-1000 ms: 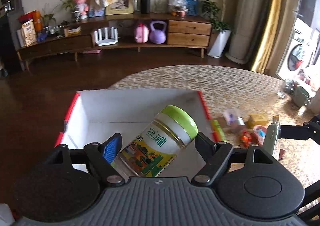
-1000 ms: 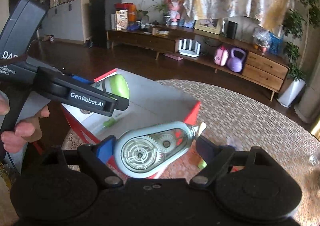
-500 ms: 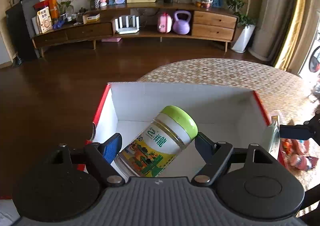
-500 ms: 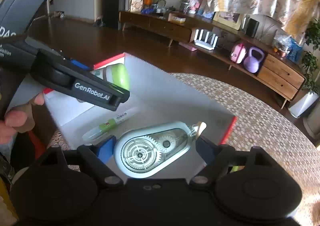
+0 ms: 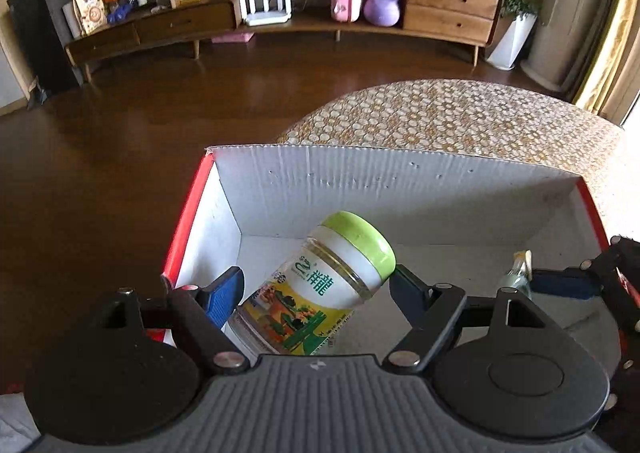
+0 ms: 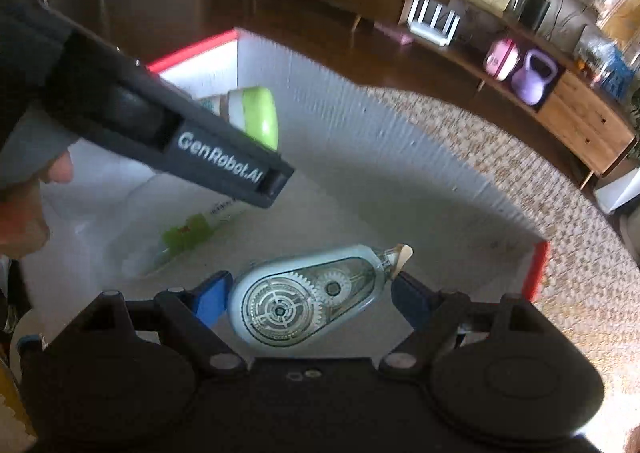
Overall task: Organize rigid objects
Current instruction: 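Open the right tool to drop the tape roller while the left tool releases the jar into the box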
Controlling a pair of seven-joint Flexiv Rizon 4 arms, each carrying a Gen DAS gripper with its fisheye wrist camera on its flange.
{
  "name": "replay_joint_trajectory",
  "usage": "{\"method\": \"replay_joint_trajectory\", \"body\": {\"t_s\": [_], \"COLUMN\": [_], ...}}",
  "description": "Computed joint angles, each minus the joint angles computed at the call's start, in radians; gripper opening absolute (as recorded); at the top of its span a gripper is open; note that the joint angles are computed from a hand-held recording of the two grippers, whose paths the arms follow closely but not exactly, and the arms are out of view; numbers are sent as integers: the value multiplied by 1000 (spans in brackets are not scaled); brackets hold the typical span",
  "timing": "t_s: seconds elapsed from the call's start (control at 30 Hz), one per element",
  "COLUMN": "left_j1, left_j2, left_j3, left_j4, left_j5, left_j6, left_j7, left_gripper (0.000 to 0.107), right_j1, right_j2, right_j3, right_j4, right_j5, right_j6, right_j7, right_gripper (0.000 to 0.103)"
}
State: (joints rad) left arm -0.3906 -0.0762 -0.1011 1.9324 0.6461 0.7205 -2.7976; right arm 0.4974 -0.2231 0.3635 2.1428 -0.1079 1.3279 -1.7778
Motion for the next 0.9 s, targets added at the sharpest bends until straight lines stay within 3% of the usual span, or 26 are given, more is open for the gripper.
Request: {"method": "replay_joint_trajectory", "body": {"t_s": [0.13,0.43,0.63,0.73,0.9], "left_j1": [16,22,14,10,4], "left_j2": [-30,-62,-67,-54,-34], "left_j3": [6,29,36,37,28], "left_j4": [-11,-22,-30,-21,-19], "left_j5": [-67,-161,-156,-141,-115], "left_j6": [0,-9,-15,-14,-24], "left_j7": [57,132,129,110,89], "left_gripper": [80,78,78,78,78], "right_j1": [21,32,39,37,9], "right_j2": [-14,-12,4,24,69], "right_j3": [-13,-13,-17,-18,13], "right_j4": [-31,-49,-27,-2,12], "right_j5": [-25,-29,-38,-38,60], "right_j6": [-90,-185,-180,-144,-142], "right_j7": [34,40,50,54,-7], "right_gripper": [85,85,86,91,92]}}
